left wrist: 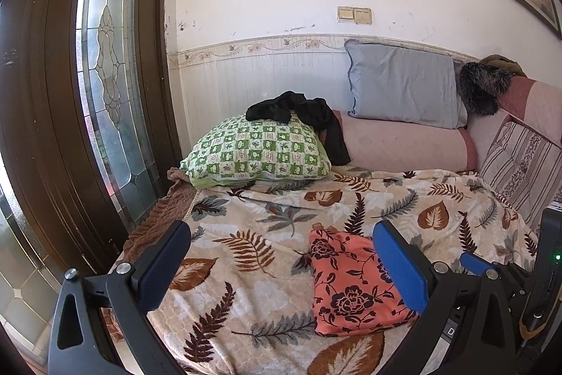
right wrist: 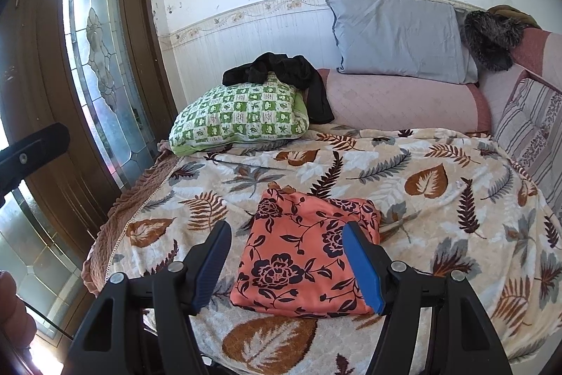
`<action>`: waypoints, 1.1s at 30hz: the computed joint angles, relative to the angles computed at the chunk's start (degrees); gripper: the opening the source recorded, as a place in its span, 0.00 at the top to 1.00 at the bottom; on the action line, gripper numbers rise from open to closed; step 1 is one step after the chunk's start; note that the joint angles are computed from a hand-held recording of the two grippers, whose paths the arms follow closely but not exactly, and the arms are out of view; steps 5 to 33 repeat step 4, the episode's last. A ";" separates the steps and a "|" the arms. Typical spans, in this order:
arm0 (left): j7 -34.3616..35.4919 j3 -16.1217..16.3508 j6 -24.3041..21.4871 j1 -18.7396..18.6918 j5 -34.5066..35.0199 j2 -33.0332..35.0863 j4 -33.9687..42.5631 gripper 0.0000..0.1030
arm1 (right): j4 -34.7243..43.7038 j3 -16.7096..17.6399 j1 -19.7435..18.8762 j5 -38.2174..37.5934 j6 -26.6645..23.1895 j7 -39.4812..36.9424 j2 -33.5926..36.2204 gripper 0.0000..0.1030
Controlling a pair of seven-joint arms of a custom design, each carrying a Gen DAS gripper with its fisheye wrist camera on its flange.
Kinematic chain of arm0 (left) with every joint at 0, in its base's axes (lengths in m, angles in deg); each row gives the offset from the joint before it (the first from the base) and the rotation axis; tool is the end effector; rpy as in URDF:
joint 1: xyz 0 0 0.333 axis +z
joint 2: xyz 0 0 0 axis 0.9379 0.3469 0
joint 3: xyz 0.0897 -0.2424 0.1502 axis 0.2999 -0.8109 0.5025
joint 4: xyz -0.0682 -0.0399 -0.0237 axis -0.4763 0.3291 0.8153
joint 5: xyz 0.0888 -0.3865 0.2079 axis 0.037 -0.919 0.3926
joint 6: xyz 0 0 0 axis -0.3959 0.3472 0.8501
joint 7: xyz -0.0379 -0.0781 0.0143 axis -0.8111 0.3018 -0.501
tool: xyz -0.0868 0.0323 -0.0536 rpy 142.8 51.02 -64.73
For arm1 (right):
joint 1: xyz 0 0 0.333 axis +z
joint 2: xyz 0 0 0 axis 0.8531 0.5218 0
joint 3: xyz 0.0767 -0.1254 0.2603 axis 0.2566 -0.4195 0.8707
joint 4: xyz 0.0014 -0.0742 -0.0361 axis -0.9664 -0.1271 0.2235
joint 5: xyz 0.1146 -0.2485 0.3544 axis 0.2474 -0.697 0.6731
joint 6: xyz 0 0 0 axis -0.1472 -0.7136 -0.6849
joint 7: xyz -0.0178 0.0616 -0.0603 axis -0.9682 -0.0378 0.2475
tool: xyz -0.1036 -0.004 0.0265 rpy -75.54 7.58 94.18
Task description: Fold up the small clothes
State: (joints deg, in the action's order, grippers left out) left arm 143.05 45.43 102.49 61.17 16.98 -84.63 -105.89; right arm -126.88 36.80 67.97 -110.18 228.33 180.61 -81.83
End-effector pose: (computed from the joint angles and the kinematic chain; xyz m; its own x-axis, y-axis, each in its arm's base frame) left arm 0.4272 -0.3445 0.6578 -0.3998 -0.9154 -0.0474 -0.3978 0.2198 -0.8907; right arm 0.3740 0.1435 0.6170 -0.2884 -0.9430 -0.1658 -0.5332 0.3020 -0.7902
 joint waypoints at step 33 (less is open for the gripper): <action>-0.35 -0.61 -0.30 0.35 0.49 2.97 1.81 0.00 | -0.62 -1.40 -0.20 0.54 1.47 -0.66 0.66 0.32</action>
